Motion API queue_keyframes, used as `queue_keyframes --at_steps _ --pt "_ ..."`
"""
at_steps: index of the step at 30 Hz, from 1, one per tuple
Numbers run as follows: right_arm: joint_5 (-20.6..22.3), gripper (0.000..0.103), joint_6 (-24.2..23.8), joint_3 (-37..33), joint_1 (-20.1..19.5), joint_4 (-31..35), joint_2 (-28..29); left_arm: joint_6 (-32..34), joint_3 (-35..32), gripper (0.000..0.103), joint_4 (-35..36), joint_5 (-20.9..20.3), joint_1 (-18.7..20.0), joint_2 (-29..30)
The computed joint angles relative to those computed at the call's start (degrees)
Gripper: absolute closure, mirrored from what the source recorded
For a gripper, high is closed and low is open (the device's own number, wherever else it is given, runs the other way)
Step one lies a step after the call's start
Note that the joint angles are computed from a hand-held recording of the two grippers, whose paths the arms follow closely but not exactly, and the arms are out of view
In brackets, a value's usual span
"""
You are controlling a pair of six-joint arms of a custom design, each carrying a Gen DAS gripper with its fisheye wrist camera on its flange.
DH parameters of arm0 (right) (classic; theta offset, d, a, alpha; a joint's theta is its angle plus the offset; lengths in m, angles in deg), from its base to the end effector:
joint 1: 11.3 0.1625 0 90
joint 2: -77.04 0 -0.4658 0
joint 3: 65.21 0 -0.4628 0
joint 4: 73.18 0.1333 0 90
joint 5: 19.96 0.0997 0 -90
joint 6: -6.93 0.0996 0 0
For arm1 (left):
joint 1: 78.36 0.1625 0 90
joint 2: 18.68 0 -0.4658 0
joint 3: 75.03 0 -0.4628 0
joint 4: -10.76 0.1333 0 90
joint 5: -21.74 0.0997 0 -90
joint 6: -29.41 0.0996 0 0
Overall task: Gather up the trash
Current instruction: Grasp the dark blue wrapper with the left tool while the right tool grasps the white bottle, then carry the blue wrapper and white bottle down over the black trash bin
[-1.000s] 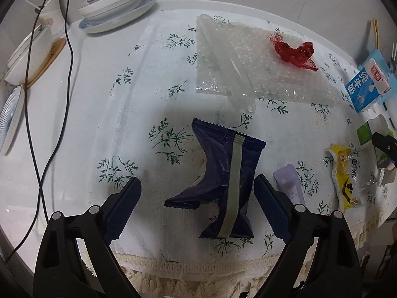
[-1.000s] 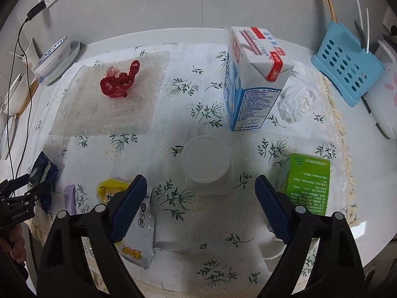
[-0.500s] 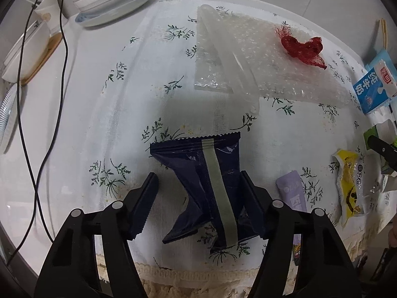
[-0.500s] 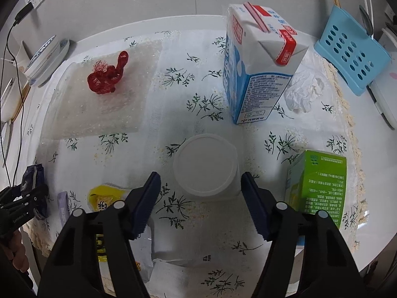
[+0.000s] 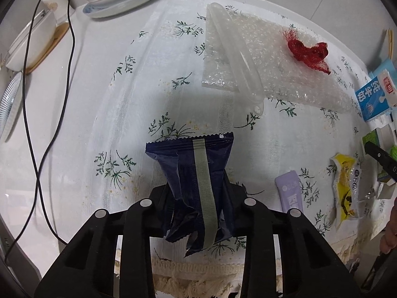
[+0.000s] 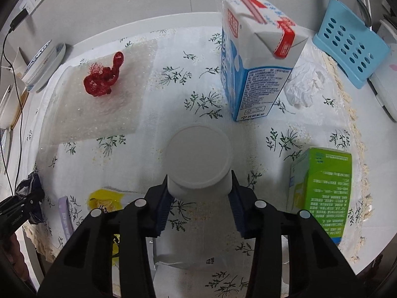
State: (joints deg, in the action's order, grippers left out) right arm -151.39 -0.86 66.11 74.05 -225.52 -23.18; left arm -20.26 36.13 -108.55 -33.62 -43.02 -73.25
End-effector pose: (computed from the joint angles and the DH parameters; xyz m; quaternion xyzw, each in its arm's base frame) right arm 0.0317 -0.4416 0.3697 -0.0705 -0.9031 0.2135 0.3659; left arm -0.3599 -0.4880 0.0372 0.1105 0.9238 -0.0904 0.3553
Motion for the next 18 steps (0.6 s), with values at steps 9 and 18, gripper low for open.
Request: queue_keyframes --at_steps 9,18 --pt "1.14 0.063 0.19 0.87 1.81 1.29 -4.27 -0.2 1.37 0.076 -1.61 0.62 -2.97 -2.32" --pt "0.32 0.064 -0.65 1.95 4.84 -0.4 -6.88 0.74 3.03 0.076 -4.09 0.84 -6.53 -5.21"
